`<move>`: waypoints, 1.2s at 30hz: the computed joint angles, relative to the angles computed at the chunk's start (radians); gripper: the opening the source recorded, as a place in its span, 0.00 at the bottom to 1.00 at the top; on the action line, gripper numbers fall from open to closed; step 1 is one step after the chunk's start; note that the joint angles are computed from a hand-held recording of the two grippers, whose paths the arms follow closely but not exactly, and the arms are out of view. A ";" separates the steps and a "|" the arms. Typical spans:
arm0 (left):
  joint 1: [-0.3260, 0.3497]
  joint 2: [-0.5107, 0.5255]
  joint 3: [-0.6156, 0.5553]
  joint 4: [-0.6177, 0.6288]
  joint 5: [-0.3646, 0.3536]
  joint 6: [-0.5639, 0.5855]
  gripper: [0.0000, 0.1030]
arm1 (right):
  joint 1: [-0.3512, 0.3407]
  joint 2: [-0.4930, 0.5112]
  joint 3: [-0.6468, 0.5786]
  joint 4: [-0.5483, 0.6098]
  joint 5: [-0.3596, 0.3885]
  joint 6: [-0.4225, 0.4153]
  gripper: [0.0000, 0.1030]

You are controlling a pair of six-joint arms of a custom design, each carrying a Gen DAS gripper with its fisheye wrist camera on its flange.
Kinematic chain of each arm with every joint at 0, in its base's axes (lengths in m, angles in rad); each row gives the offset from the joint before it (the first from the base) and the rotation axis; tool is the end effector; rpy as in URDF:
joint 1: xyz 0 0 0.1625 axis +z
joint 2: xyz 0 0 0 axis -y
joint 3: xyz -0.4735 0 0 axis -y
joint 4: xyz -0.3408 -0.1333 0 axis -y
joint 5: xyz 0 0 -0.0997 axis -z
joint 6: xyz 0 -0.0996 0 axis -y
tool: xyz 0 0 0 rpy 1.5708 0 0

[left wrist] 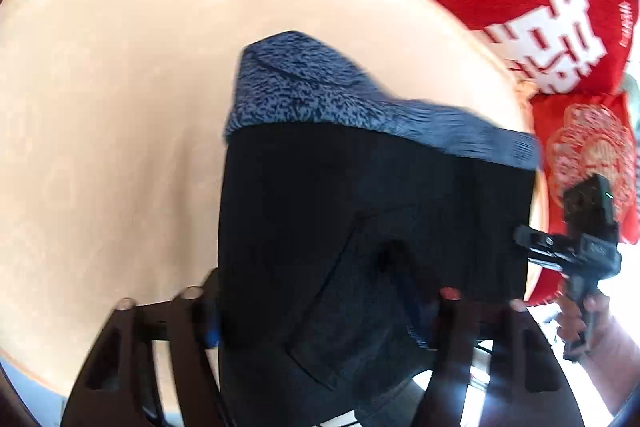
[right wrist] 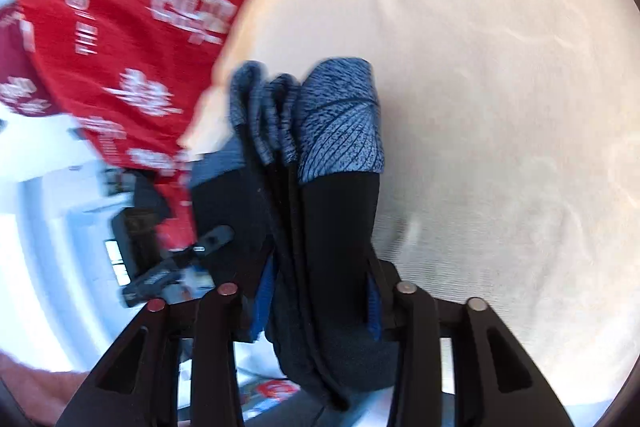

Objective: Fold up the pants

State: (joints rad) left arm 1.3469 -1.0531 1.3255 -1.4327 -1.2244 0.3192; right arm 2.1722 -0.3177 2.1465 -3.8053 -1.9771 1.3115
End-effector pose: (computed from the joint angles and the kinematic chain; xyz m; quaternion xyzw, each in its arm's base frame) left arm 0.0260 -0.6383 0.3566 0.2925 0.9196 0.2086 0.1590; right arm 0.3550 -0.3513 -0.0638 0.3716 0.8854 -0.2752 0.0473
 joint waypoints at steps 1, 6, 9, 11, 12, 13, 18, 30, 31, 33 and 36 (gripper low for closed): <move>0.001 -0.010 0.003 -0.025 0.005 0.010 0.73 | 0.009 -0.012 -0.009 0.048 -0.022 0.019 0.51; -0.015 -0.028 -0.039 -0.097 0.028 0.031 0.73 | 0.081 -0.105 -0.036 0.337 -0.198 0.190 0.53; -0.034 -0.034 -0.043 -0.135 -0.012 0.071 0.73 | 0.109 -0.137 -0.058 0.370 -0.295 0.181 0.42; -0.044 -0.030 -0.032 -0.157 -0.052 0.095 0.73 | 0.109 -0.150 -0.101 0.428 -0.332 0.119 0.21; -0.051 -0.032 -0.011 -0.172 -0.069 0.105 0.73 | 0.106 -0.151 -0.120 0.447 -0.336 0.089 0.19; -0.059 -0.030 0.006 -0.188 -0.074 0.106 0.73 | 0.096 -0.149 -0.142 0.456 -0.331 0.050 0.18; -0.066 -0.033 0.142 -0.343 -0.008 0.154 0.73 | 0.049 -0.125 -0.224 0.589 -0.270 -0.041 0.18; -0.064 -0.053 0.154 -0.309 0.163 0.128 0.86 | 0.086 -0.142 -0.229 0.808 -0.285 0.140 0.23; -0.070 -0.072 0.169 -0.307 0.188 0.132 0.86 | 0.101 -0.144 -0.224 0.828 -0.280 0.183 0.30; -0.079 -0.106 0.193 -0.296 0.223 0.146 0.86 | 0.126 -0.151 -0.221 0.880 -0.268 0.260 0.43; -0.092 -0.147 0.210 -0.248 0.238 0.143 0.86 | 0.166 -0.148 -0.245 0.981 -0.248 0.369 0.52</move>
State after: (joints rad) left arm 1.2549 -1.2001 1.5357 -1.6810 -0.9863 0.4620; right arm 2.3384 -0.4660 1.9013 -2.8238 -2.2247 1.6800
